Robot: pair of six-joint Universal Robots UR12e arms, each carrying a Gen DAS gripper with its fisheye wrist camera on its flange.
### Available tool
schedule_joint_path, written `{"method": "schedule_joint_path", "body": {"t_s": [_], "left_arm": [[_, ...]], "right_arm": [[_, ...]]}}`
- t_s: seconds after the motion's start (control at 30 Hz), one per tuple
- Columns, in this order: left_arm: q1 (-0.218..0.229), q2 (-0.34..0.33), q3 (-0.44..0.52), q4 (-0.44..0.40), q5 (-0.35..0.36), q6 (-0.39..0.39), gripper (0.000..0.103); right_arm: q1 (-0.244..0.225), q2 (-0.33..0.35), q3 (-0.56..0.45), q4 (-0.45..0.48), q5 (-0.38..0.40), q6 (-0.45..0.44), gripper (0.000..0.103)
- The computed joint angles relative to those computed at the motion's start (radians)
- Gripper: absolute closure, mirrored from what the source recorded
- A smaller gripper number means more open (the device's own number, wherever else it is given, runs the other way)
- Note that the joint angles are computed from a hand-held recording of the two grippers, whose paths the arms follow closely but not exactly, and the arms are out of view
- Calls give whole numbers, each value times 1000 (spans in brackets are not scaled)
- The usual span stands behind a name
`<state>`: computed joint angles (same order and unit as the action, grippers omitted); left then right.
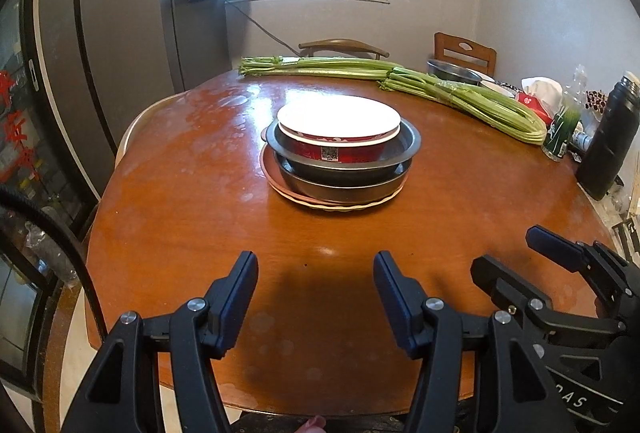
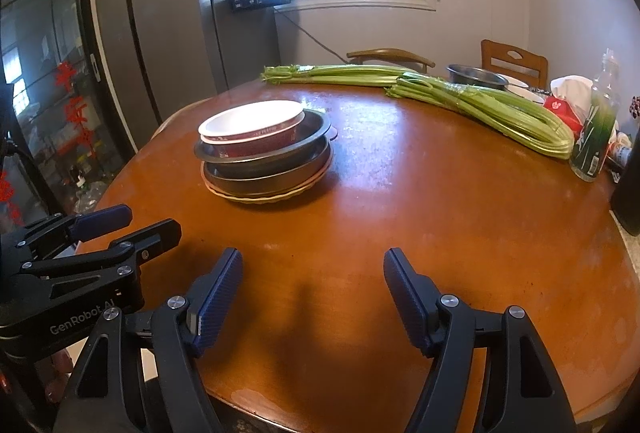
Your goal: Organize plates and bowls
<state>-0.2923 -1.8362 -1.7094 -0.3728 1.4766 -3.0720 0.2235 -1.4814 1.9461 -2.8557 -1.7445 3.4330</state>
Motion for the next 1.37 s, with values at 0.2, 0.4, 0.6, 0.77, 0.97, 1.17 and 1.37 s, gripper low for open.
{"method": "schedule_joint_path", "body": {"t_s": [0.2,0.4,0.6,0.77,0.97,1.17,1.37], "left_arm": [[0,-1,-2,5,3,-1,43],[-4,-4,1,-2,11,1,43],[-4,-5,3,-7,11,2,43],[-5,-4,1,-8,13,6,43],[-5,-3,2,-14,12,8,43],[-5,-3,4,-19,11,17,43],[6,-10,15,-22,3,-1,43]], "right_arm": [[0,3,-3,5,6,-1,29],[-1,2,-2,8,6,0,29],[-2,0,0,10,5,3,29],[-2,0,-1,11,6,4,29],[-1,-1,0,11,5,6,29],[-2,-1,1,12,4,5,29],[-7,-6,2,19,5,7,29]]}}
